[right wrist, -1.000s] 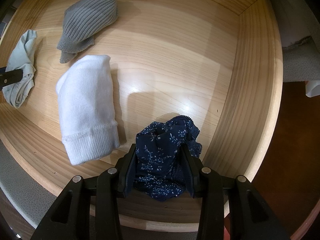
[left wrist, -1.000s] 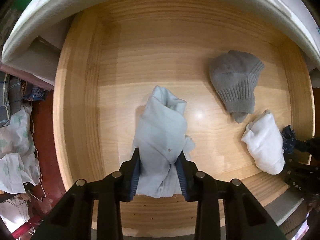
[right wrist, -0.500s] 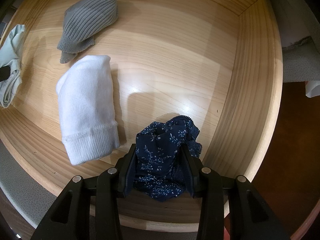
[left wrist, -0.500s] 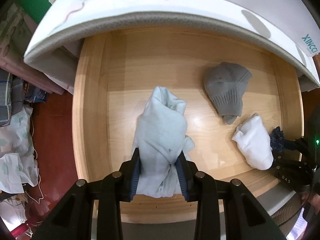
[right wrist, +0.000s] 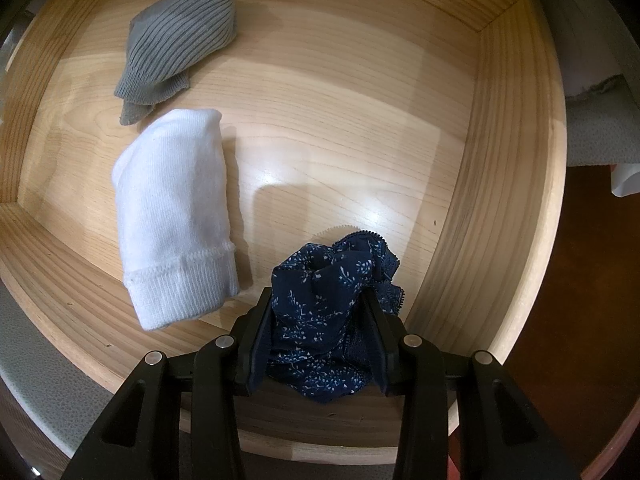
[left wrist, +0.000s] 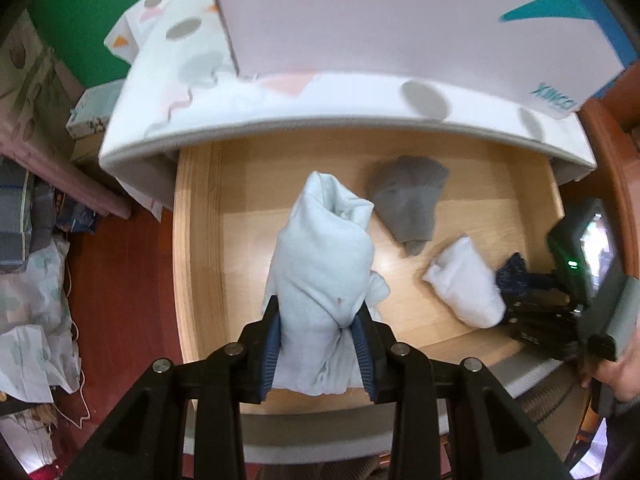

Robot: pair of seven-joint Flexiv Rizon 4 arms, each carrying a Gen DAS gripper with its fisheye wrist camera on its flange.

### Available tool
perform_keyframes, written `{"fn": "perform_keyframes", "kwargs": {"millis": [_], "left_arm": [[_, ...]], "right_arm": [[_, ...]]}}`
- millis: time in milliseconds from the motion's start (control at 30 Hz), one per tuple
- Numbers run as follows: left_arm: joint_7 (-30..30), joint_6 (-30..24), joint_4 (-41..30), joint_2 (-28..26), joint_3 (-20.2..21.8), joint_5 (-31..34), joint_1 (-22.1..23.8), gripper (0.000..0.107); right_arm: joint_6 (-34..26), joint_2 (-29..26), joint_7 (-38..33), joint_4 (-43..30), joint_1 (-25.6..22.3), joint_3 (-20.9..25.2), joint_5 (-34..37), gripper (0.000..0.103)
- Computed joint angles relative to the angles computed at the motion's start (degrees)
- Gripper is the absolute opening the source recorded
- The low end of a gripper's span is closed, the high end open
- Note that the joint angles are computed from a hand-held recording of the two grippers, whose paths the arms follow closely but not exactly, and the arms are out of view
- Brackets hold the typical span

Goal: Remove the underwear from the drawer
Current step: 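Lift the pale blue garment out of the drawer with the left tool, then carry the pale blue garment into the white box and open the left tool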

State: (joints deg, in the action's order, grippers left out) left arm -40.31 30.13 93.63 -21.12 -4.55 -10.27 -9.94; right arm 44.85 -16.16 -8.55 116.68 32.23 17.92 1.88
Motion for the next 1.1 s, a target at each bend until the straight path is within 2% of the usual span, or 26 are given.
{"fn": "perform_keyframes", "kwargs": {"millis": [267, 567, 767, 1100], "left_arm": [[5.70, -0.58, 1.28, 4.78, -1.01, -6.59, 1.56, 0.033], [9.19, -2.85, -2.49, 7.41, -1.59, -16.93, 3.06, 0.033], [6.94, -1.89, -8.11, 6.02, -2.63, -20.42, 2.20, 0.033], [-1.22, 0.35, -19.07, -1.99, -4.31, -15.90, -1.38, 0.034]], "right_arm": [[-0.14, -0.01, -0.06, -0.11, -0.03, -0.06, 0.00, 0.037], [-0.33, 0.01, -0.07, -0.26, -0.07, -0.10, 0.03, 0.038], [-0.45, 0.00, -0.13, -0.36, -0.11, -0.12, 0.02, 0.038], [-0.08, -0.26, -0.19, -0.29, -0.11, -0.24, -0.12, 0.038]]}}
